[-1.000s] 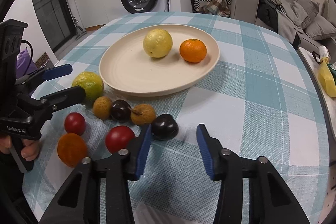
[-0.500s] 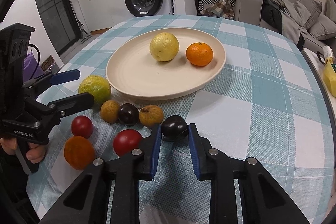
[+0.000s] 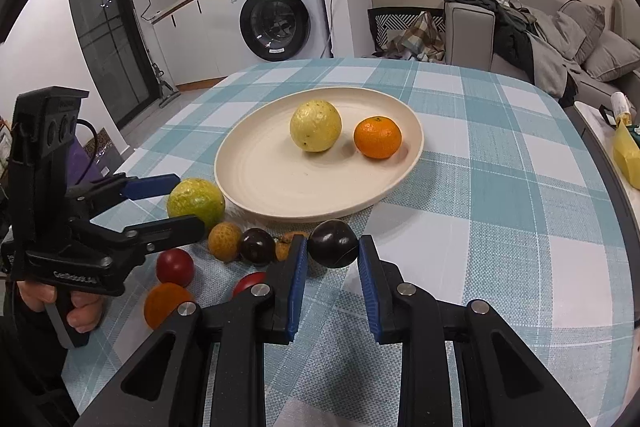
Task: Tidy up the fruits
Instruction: 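Grasp a dark plum with the right tool while the left grasps a pale yellow guava, then lift and carry the plum with the right tool while the left carries the guava to the plate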
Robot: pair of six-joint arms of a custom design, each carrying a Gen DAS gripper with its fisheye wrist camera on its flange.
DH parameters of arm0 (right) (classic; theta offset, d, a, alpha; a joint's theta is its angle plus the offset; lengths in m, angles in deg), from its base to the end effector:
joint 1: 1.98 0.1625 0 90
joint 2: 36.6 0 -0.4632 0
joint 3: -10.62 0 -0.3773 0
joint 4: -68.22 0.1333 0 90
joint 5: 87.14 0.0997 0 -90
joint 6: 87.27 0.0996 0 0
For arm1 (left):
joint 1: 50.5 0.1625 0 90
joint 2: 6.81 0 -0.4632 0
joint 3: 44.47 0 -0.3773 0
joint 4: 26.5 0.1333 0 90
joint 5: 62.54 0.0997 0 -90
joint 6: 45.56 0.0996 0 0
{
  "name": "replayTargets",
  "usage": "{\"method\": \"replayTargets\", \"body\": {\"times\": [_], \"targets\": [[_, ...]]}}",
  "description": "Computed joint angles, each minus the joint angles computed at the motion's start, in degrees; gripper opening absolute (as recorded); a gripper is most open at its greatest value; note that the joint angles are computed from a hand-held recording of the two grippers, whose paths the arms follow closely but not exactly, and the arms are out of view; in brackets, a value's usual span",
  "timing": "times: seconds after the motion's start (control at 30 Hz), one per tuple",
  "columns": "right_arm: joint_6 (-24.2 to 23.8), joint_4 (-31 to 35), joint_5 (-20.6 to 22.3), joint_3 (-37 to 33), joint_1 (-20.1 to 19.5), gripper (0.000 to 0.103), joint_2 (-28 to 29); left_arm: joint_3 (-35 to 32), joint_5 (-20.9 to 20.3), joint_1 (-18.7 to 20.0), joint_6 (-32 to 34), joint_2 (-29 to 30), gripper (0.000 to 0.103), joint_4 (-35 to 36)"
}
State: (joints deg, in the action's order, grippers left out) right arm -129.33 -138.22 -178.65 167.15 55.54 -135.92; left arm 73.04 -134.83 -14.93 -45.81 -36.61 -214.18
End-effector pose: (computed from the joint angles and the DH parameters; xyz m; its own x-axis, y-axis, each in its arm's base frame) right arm -0.0325 -0.2945 0.3371 -0.8011 0.1236 0.5856 -0.3528 0.6928 -0.6289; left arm -0.3373 -0.4423 -0.0605 -0.6005 0.7417 -0.2988 0.7985 0.5762 -0.1744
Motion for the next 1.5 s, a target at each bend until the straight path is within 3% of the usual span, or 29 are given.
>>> {"method": "replayTargets", "body": {"times": [0.17, 0.6, 1.13, 1.5], "targets": [[0.1, -0.2, 0.0, 0.1, 0.4, 0.026, 0.2, -0.9, -1.4, 0.7, -0.3, 0.0, 0.048, 2.1], [-0.1, -1.6, 0.0, 0.5, 0.7, 0.026, 0.7, -0.7, -1.1, 0.6, 0.5, -0.4, 0.048, 1.0], [0.8, -5.6, 1.9, 1.2, 1.1, 0.026, 2.1, 1.9, 2.5, -0.4, 0.4, -1.1, 0.048, -10.1], [2.0, -8.7, 3.9, 1.4, 0.7, 0.026, 2.7, 2.4, 4.0, -1.5, 1.0, -0.8, 0.048, -12.8]]}}
